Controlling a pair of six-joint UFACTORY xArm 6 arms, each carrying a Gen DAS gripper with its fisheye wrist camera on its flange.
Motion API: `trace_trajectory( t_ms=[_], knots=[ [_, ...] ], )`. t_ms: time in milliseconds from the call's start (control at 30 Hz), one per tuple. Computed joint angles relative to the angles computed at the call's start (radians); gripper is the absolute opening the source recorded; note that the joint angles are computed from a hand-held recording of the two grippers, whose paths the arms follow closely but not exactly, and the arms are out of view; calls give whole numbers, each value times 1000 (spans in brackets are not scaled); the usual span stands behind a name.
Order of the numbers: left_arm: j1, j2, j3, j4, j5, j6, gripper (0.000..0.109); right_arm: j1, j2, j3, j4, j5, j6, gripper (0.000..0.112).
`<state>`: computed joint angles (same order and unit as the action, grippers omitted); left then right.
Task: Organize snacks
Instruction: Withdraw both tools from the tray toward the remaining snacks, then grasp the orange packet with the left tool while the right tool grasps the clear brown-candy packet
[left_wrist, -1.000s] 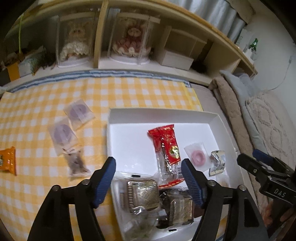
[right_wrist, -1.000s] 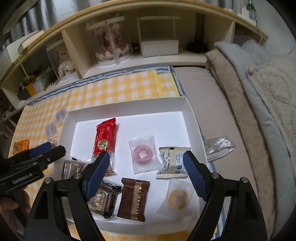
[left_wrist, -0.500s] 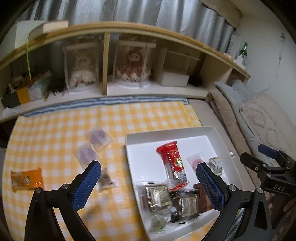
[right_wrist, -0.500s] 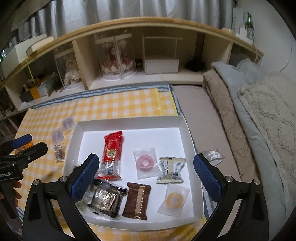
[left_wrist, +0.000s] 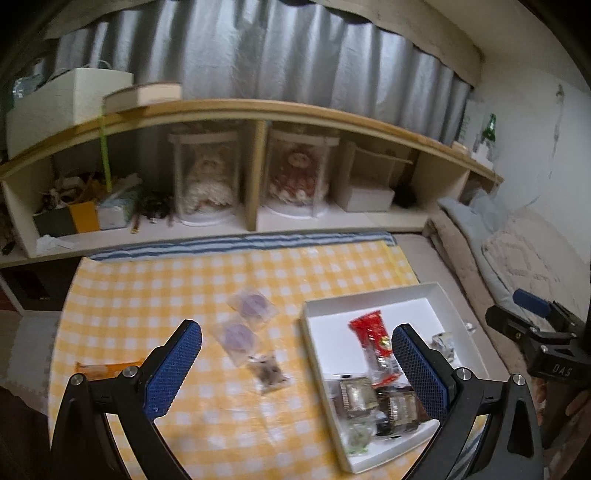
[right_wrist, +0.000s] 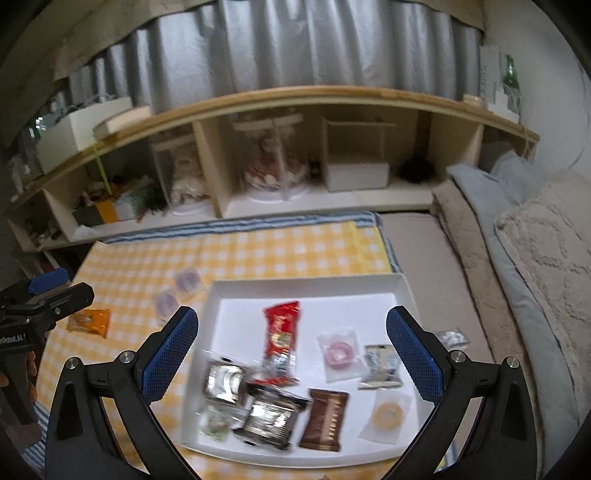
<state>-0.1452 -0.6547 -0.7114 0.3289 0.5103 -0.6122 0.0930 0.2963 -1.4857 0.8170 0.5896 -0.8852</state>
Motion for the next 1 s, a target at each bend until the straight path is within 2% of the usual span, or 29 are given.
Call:
trace_trajectory(
  t_ms=[267,433,500,600,733,833,1000],
  knots=[
    [125,-197,111,-58,63,97,103,78,-45,53,110,10,-94,103],
    [246,-259,178,-141,65,189,103,135,-40,66,135,12,-114,103],
    [308,-266,200,-195,67,246,103,161,-36,77,169,-25,-118,103],
    [403,-232,216,-260,51,325,103,184,-1,50,187,6,-112,103],
    [504,-114,206,-398,4,445,103,213,57,8,176,38,-91,101],
    [563,-8,186,-453,-51,509,103,240,107,-22,130,41,-79,91],
    [608,147,152,-505,-130,574,103,265,207,-95,70,90,-35,74]
  ],
)
